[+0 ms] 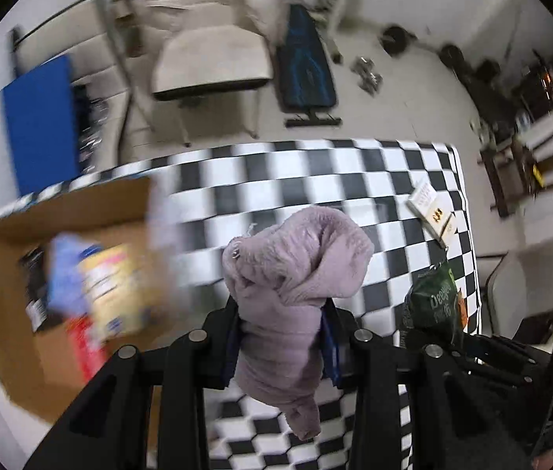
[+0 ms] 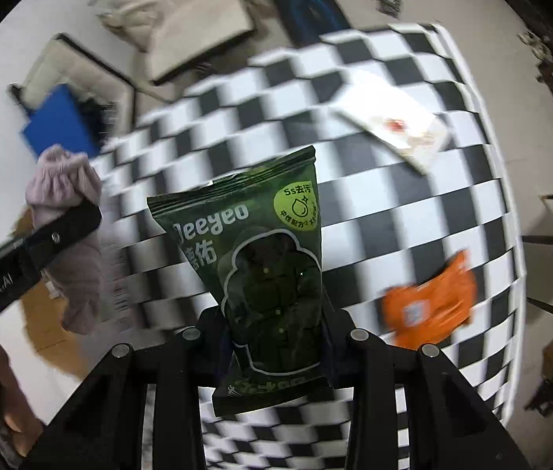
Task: Organize soft objects
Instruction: 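Lower the cloth and green bag into the box and open both tools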
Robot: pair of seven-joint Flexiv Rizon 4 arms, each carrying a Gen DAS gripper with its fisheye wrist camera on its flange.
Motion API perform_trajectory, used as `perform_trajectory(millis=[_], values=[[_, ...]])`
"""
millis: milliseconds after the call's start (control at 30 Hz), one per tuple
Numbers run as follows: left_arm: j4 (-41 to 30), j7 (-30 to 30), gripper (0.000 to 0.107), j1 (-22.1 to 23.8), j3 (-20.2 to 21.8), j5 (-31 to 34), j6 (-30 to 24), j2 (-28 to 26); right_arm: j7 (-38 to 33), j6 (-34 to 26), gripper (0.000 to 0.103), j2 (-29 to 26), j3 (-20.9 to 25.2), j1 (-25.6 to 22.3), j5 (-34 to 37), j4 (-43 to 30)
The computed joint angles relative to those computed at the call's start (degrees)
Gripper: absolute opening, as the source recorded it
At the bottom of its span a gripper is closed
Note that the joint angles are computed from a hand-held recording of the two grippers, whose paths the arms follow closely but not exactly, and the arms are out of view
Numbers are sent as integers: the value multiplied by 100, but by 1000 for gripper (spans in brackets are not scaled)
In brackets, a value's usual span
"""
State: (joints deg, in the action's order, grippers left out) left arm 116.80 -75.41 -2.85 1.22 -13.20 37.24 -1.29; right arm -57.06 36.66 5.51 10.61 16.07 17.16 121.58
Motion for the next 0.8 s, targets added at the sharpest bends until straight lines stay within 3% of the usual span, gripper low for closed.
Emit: perform_trajectory(millis=[133, 300, 500, 800], values=[[198, 202, 31, 444, 453, 545, -286, 661, 364, 257, 37, -81, 316, 453, 348, -435], [200, 368, 31, 1175, 839, 1160, -320, 785, 1332, 569, 38, -1000, 609, 1124, -559, -1304], [-41, 567, 31, 1795, 1016, 1242, -381, 197, 2192, -49, 38, -2194, 543, 1784, -1811, -2546], [-533, 602, 35, 2093, 1012, 1179, -649, -780, 2308, -1167, 38, -3516, 217, 2116, -2635, -3882]])
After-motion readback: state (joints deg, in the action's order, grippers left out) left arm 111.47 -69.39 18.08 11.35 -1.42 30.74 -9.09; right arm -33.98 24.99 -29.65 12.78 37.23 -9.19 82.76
